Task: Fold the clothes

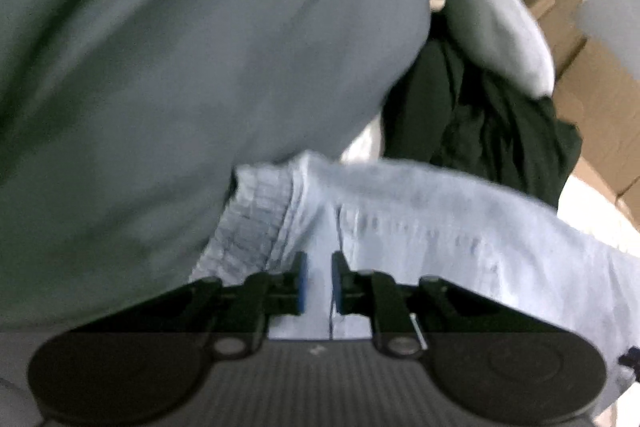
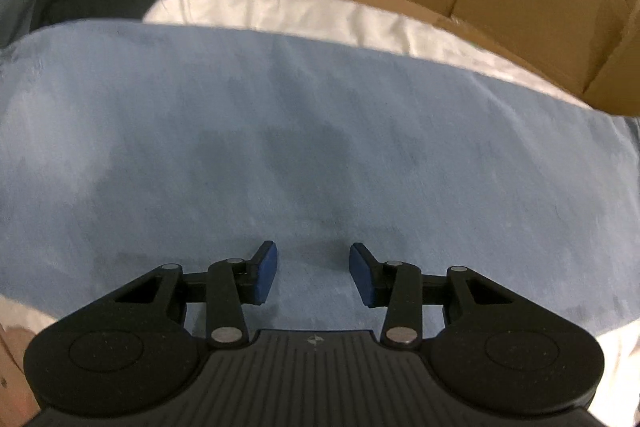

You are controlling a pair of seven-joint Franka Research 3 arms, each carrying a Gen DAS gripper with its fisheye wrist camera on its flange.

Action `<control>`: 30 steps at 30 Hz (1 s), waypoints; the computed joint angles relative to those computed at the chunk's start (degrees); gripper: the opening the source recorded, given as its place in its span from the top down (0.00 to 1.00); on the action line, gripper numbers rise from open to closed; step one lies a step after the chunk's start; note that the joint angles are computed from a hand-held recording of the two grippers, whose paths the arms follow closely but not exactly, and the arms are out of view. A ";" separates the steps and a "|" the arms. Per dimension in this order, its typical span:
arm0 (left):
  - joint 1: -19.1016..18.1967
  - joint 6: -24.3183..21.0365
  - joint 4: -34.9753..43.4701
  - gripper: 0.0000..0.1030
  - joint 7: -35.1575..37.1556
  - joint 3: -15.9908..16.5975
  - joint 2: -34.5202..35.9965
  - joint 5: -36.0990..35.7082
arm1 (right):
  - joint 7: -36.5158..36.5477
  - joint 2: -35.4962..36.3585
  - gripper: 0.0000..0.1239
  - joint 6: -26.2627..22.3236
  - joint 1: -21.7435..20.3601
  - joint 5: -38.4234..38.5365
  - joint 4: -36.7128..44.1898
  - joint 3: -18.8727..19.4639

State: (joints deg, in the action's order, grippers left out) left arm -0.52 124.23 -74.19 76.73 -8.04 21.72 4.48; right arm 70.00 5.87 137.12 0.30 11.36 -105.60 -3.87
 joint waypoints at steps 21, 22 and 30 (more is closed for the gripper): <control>-0.08 -3.56 -2.60 0.91 -3.09 0.72 -0.99 3.71 | -0.29 0.59 0.62 -7.67 -0.91 1.04 3.09 -0.40; -0.02 -3.80 -3.58 0.91 -2.56 0.55 -2.14 3.47 | -1.27 0.27 0.62 -7.82 -1.04 1.34 3.06 -0.36; 0.36 -4.24 -11.58 0.92 0.24 0.11 -8.00 0.34 | -3.23 -0.20 0.62 -11.04 -2.40 2.78 6.53 -1.11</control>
